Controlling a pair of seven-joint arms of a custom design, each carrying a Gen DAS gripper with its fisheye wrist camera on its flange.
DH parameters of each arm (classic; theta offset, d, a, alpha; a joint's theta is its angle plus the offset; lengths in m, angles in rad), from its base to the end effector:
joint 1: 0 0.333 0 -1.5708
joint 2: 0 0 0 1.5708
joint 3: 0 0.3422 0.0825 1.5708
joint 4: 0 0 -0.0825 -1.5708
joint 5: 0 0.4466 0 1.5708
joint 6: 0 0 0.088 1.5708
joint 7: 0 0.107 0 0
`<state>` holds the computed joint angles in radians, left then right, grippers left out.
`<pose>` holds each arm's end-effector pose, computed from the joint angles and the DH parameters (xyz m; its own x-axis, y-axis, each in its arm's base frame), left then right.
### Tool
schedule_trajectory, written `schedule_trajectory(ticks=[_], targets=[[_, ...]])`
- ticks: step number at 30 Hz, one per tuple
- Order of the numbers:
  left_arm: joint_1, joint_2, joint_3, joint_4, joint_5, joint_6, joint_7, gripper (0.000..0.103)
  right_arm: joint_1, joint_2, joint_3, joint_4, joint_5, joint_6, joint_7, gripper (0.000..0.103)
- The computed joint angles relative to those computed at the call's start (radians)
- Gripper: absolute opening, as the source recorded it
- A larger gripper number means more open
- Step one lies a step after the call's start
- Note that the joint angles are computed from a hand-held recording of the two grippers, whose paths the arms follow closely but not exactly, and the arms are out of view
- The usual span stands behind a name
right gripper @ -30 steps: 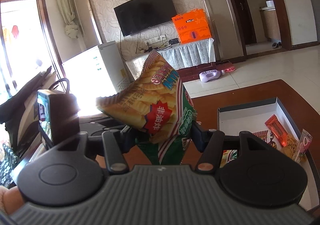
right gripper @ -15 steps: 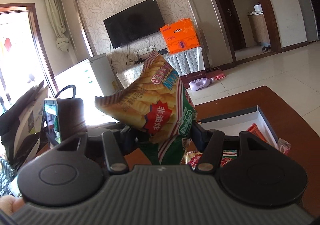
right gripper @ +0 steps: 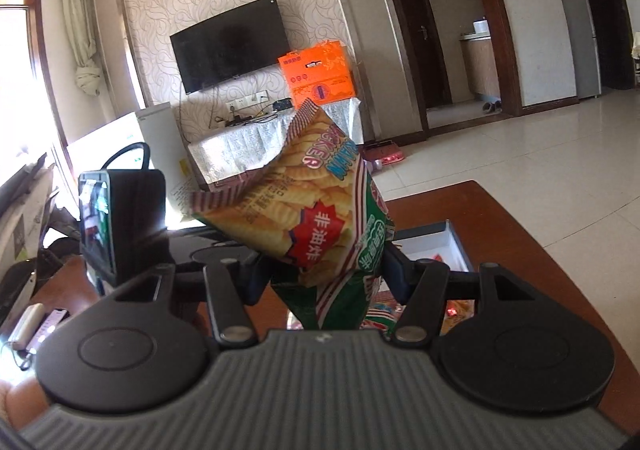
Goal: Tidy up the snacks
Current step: 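Carry the sweet in the left gripper and chip bag in the right over the box, then open the left gripper to drop the sweet while the right lowers the chip bag into the box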
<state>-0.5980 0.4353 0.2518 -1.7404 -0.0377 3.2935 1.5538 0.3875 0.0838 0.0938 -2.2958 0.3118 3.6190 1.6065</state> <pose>0.7114 -0.2856 0.4636 -0.3334 -0.9410 -0.0586 -0.3825 0.1918 -0.9038 0.5541 0.2441 0.4450 0.2288 -0.9403 -0.2518 -0.3985 0.1455 -0.9056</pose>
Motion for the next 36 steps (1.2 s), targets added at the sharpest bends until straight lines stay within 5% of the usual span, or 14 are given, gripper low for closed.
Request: schedule_trajectory(ticks=[12, 22, 26, 28, 30, 32, 36], targets=[[0.085, 0.112, -0.091, 0.156, 0.068, -0.059, -0.077, 0.015, 0.01, 0.009, -0.013, 0.008, 0.054, -0.024, -0.053, 0.061], [0.275, 0.205, -0.337, 0.292, 0.142, -0.157, -0.038, 0.015, 0.06, 0.024, -0.031, 0.037, 0.261, -0.043, -0.242, 0.061], [0.275, 0.247, -0.351, 0.346, 0.156, -0.188, -0.031, 0.016, 0.087, 0.037, -0.038, 0.067, 0.367, -0.053, -0.344, 0.061], [0.276, 0.26, -0.355, 0.362, 0.161, -0.196, -0.028, 0.021, 0.095, 0.042, -0.041, 0.08, 0.398, -0.06, -0.374, 0.061], [0.259, 0.27, -0.336, 0.379, 0.168, -0.2, -0.039, 0.051, 0.1, 0.046, -0.043, 0.089, 0.419, -0.064, -0.393, 0.061], [0.211, 0.273, -0.273, 0.375, 0.18, -0.182, -0.081, 0.068, 0.111, 0.05, -0.05, 0.102, 0.458, -0.069, -0.427, 0.061], [0.199, 0.275, -0.256, 0.374, 0.197, -0.183, -0.105, 0.071, 0.117, 0.056, -0.051, 0.116, 0.49, -0.074, -0.457, 0.061]])
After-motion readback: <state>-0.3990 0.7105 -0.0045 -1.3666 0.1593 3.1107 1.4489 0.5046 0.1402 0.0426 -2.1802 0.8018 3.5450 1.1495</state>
